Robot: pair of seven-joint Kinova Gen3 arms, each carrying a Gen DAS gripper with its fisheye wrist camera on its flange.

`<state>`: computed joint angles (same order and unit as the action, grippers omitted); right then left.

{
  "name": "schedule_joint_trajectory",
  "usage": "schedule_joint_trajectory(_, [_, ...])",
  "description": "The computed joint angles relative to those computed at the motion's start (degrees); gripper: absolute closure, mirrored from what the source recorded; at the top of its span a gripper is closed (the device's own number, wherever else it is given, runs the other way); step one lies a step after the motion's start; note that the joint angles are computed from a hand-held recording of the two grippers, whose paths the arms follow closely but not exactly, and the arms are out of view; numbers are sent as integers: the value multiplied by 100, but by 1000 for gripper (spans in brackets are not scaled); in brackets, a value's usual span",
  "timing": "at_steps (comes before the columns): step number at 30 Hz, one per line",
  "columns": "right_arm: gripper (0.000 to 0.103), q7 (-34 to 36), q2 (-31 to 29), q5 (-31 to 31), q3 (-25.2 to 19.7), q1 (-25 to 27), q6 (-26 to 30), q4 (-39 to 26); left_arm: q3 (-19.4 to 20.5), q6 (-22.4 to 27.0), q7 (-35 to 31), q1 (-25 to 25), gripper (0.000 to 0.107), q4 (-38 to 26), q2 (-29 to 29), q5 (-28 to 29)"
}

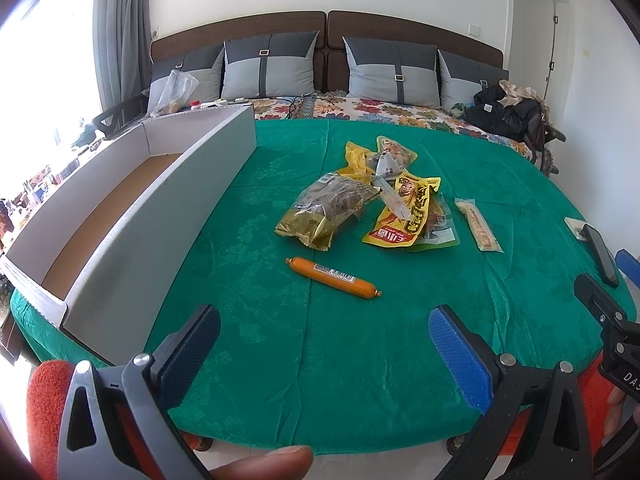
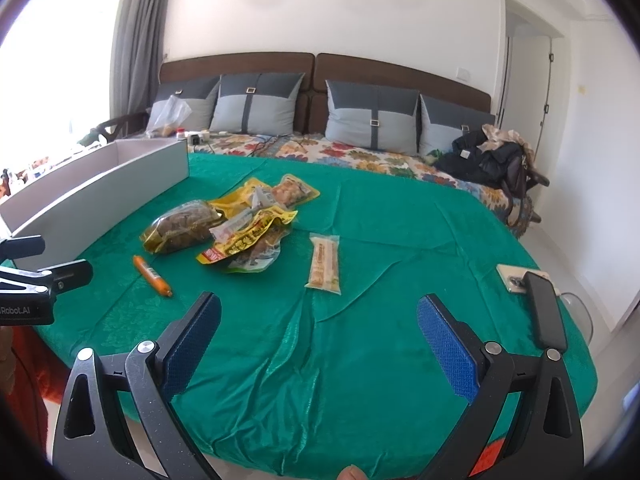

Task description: Organize snacks

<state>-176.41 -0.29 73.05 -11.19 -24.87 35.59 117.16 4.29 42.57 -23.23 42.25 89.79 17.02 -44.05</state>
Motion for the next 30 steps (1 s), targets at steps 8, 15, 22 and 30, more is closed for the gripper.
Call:
schedule_joint_trajectory(8, [3, 178, 21, -150, 22, 27, -69, -14, 20, -46, -189, -219, 5, -25, 27, 479])
schedule_joint_trajectory(15, [3, 289, 30, -242, 58, 64, -180, -16, 46, -10, -507, -383, 5, -119, 114, 980])
schedule_joint_trajectory(22, [3, 432, 46, -445, 143, 178, -419, -11, 27, 141, -777, -510, 5, -298, 258, 1443])
schedule_joint_trajectory(30, [3, 1050, 93, -1164, 287, 392, -843, -56, 49, 637, -1238, -737, 5, -946, 661, 2079])
